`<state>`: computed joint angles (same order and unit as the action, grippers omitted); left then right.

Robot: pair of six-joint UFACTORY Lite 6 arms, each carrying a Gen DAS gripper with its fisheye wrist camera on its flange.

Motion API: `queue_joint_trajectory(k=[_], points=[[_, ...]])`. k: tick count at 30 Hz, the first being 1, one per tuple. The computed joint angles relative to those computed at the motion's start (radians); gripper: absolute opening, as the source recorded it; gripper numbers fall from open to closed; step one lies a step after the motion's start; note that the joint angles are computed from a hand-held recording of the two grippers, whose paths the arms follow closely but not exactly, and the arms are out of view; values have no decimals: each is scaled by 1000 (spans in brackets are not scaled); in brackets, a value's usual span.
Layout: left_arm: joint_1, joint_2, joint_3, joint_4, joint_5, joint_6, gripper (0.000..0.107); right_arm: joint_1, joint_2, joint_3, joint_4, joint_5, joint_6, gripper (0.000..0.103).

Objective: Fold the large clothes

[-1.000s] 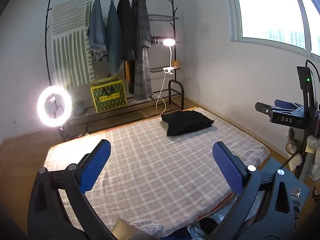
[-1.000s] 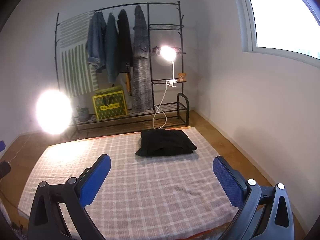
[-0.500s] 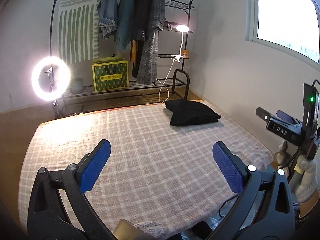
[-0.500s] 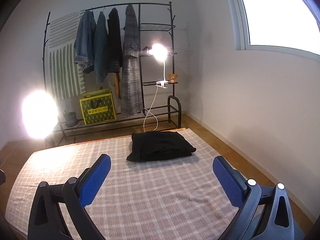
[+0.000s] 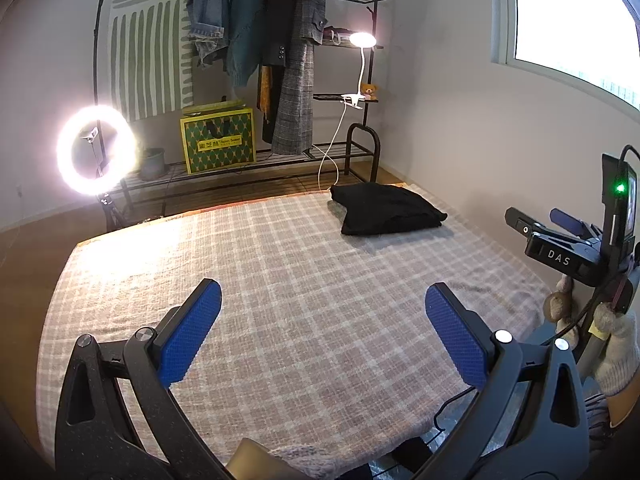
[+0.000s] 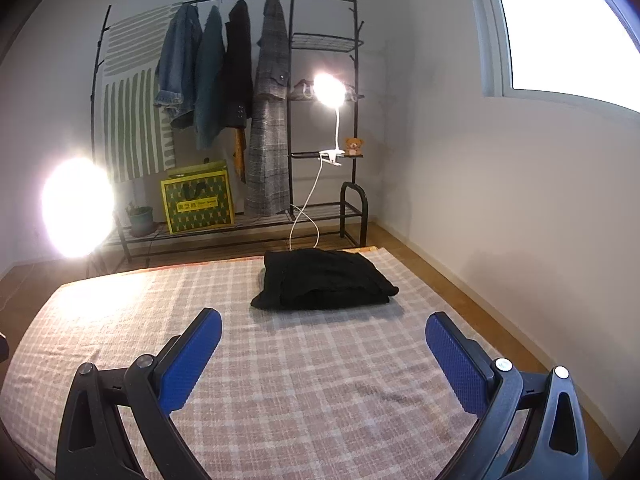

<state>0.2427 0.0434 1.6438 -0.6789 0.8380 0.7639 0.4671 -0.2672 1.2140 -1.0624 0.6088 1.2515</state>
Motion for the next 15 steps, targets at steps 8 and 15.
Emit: queue_joint_trajectory(k=[8, 15], points=[[8, 1, 1, -11, 9, 11, 103, -8, -1, -13, 11, 1, 7, 103], [-10, -38, -28, 4, -14, -16, 103, 7, -3, -18, 7, 10, 22, 103]])
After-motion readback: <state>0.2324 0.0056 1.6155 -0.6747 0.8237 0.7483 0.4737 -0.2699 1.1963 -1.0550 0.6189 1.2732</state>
